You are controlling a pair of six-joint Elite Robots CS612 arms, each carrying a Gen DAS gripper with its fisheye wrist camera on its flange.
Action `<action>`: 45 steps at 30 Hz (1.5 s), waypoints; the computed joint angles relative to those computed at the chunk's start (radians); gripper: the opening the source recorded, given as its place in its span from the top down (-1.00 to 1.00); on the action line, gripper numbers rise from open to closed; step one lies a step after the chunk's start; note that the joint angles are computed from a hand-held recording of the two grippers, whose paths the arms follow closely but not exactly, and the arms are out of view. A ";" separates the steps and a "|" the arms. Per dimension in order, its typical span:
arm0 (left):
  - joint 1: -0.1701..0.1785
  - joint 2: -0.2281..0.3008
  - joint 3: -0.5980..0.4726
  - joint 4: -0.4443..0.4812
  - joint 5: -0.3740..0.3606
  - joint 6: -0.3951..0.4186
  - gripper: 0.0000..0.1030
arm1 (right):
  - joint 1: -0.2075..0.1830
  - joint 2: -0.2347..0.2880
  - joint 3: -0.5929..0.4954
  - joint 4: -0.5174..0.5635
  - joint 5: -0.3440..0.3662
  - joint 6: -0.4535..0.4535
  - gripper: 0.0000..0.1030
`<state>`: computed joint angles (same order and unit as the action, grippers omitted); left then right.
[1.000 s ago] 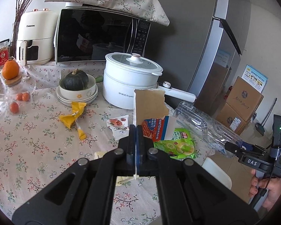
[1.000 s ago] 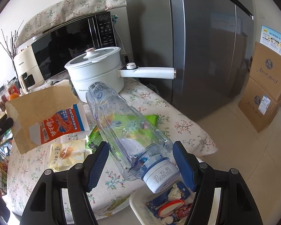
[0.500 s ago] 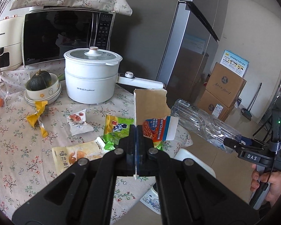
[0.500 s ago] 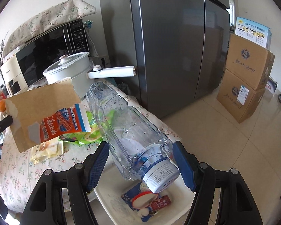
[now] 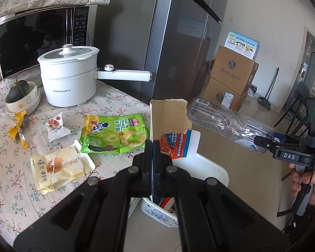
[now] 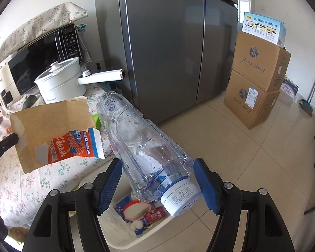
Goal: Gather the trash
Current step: 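Carry the brown paper and clear bottle over the white bin with both grippers, then open the left gripper over the bin while the right gripper releases the bottle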
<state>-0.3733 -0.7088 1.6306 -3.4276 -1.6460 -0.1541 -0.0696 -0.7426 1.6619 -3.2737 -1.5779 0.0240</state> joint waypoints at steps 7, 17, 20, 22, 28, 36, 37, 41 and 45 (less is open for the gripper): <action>-0.029 -0.006 0.024 0.051 0.019 0.069 0.99 | -0.005 -0.020 0.035 0.062 -0.034 -0.037 -0.39; -0.062 -0.001 0.039 0.122 0.063 0.138 0.99 | -0.014 -0.035 0.058 0.237 -0.064 -0.046 -0.39; -0.071 0.002 0.040 0.135 0.076 0.154 0.99 | -0.014 -0.034 0.051 0.305 -0.074 -0.039 -0.39; -0.075 0.004 0.040 0.139 0.080 0.160 0.99 | -0.015 -0.032 0.048 0.330 -0.071 -0.039 -0.39; -0.082 0.012 0.036 0.153 0.084 0.172 0.99 | -0.017 -0.030 0.042 0.364 -0.065 -0.041 -0.40; -0.077 0.008 0.040 0.149 0.090 0.127 -0.21 | -0.017 -0.025 0.030 0.375 -0.037 -0.048 -0.43; -0.075 0.006 0.040 0.152 0.087 0.122 -0.24 | -0.018 -0.026 0.029 0.373 -0.030 -0.044 -0.43; -0.069 0.003 0.041 0.159 0.101 0.100 -0.41 | -0.018 -0.030 0.032 0.343 -0.009 -0.031 -0.44; -0.063 0.001 0.040 0.176 0.111 0.078 -0.46 | -0.018 -0.033 0.034 0.323 0.002 -0.023 -0.44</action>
